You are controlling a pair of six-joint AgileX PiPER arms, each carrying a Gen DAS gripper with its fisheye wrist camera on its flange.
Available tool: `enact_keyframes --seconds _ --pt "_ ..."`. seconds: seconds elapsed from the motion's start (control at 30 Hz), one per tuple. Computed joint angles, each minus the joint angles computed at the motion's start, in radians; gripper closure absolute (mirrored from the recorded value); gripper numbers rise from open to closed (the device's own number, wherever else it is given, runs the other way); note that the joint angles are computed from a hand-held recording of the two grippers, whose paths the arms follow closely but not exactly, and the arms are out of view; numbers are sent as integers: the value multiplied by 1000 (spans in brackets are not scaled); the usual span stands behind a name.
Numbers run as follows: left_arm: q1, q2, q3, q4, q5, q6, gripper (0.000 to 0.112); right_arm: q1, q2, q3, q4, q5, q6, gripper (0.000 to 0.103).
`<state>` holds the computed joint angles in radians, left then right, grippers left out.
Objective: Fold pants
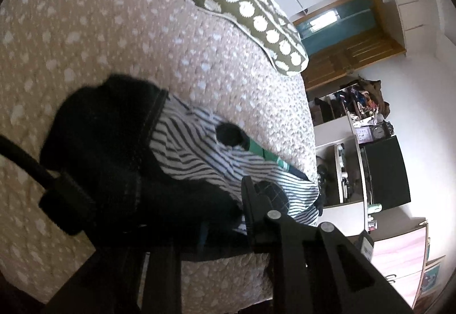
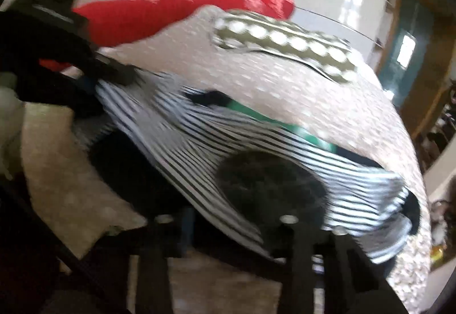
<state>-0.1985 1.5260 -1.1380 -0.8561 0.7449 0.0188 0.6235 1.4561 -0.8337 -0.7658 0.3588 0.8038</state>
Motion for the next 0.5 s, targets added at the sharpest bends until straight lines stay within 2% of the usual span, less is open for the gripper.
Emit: enact_keyframes --seconds 0.1,0.27,0.43,0.47,0.5 --pt "7 28 -54 38 19 -23 92 -80 -31 -3 155 -18 -161 94" --pt "-9 145 -276 210 76 -146 92 -156 5 -194 359 45 -433 95" --pt "-1 334 -569 394 150 -293 92 -245 259 -576 552 193 -660 95" --pt "9 376 -627 422 166 -319 92 -270 314 -651 607 223 -701 92" --pt "22 413 -673 432 181 -332 92 -296 373 -735 662 267 -738 80"
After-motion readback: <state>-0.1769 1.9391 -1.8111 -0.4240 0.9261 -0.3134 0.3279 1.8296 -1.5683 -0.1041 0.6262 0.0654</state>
